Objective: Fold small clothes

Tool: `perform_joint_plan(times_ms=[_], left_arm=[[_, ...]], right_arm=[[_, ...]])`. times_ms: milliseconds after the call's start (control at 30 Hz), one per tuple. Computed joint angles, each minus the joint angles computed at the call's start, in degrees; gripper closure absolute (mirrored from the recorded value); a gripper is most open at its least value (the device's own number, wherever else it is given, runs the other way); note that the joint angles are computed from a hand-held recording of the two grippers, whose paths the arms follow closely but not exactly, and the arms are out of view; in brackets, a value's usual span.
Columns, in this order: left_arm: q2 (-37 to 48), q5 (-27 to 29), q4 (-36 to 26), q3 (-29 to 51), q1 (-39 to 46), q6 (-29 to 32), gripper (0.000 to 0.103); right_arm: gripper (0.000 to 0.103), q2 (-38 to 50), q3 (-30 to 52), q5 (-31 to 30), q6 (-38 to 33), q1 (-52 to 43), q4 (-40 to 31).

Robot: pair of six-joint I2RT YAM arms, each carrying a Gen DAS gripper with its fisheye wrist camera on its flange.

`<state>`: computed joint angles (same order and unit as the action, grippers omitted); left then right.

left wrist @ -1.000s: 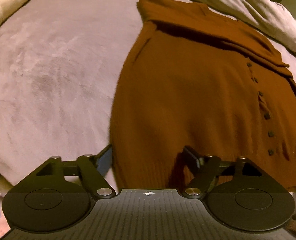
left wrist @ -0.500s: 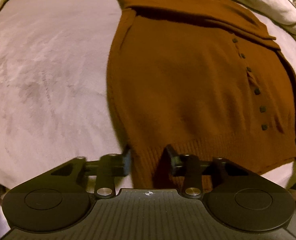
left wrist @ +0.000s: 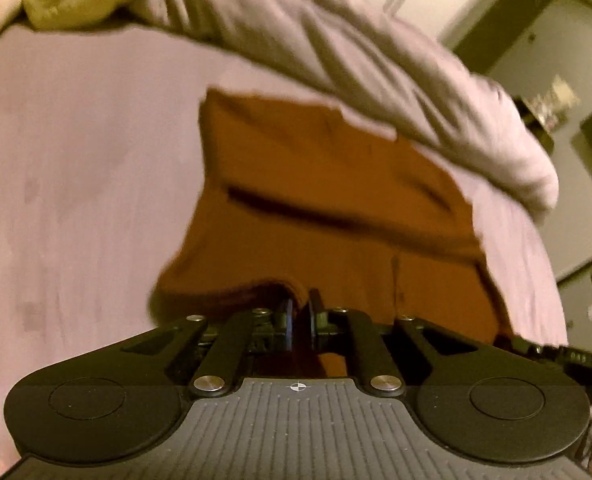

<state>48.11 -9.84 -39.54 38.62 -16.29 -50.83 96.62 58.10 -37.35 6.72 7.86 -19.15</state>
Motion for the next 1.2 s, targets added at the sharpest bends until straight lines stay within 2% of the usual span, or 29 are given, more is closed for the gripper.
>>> perform_joint_plan(times_ms=[67, 233, 367, 467, 500, 600, 667, 700, 733, 767, 833, 933, 1067, 1200], left_arm=[[2.0, 0.4, 2.9, 0.2, 3.6, 0.2, 0.093], [10.7, 1.5, 10.0, 0.3, 11.2, 0.0, 0.093], [15.0, 0.7, 10.9, 0.3, 13.2, -0.7, 0.092], [14.2, 2.2, 11.6, -1.9, 16.3, 0.4, 0.084], [13.9, 1.4, 11.4, -2.2, 16.4, 0.5, 0.083], [13.3, -3.9, 9.2, -2.2, 15.9, 4.0, 0.067], [10.1, -2.7, 10.0, -4.0, 16.5, 8.7, 0.054], [8.8, -0.5, 11.1, -4.8, 17.1, 11.2, 0.044], [8.3, 1.2, 12.1, -5.5, 17.0, 13.1, 0.035], [8.4, 1.8, 12.8, -5.7, 16.3, 14.4, 0.033], [10.0, 2.9, 14.9, -5.7, 14.6, 16.4, 0.031], [15.1, 2.4, 18.1, -4.6, 12.1, 17.8, 0.030], [20.7, 2.7, 20.0, -2.4, 10.0, 21.5, 0.030], [22.2, 4.6, 20.5, -1.6, 8.2, 26.1, 0.030]], right_arm=[[0.095, 1.7, 2.0, 1.9, 3.9, 1.7, 4.3], [0.095, 8.2, 8.7, 9.4, 9.6, 4.8, 9.5], [0.093, 13.4, 13.8, 14.9, 11.9, 6.6, 10.5], [0.089, 15.0, 15.2, 18.3, 12.3, 6.6, 10.9], [0.088, 14.7, 14.7, 19.3, 11.8, 6.2, 11.8], [0.087, 13.4, 13.2, 21.8, 8.9, 5.2, 13.6], [0.082, 12.8, 12.9, 20.2, 6.0, 3.7, 13.4], [0.079, 12.9, 13.1, 19.1, 4.3, 3.2, 13.2], [0.072, 13.1, 13.4, 17.6, 2.0, 2.9, 12.8], [0.068, 13.2, 13.6, 15.9, -0.8, 2.7, 12.3], [0.068, 13.8, 14.3, 14.7, -5.1, 3.4, 11.1], [0.068, 15.7, 16.6, 12.3, -7.4, 4.7, 8.9], [0.068, 18.5, 20.2, 13.7, -12.6, 7.2, 5.6], [0.068, 20.3, 22.5, 13.7, -15.1, 7.8, 2.9]])
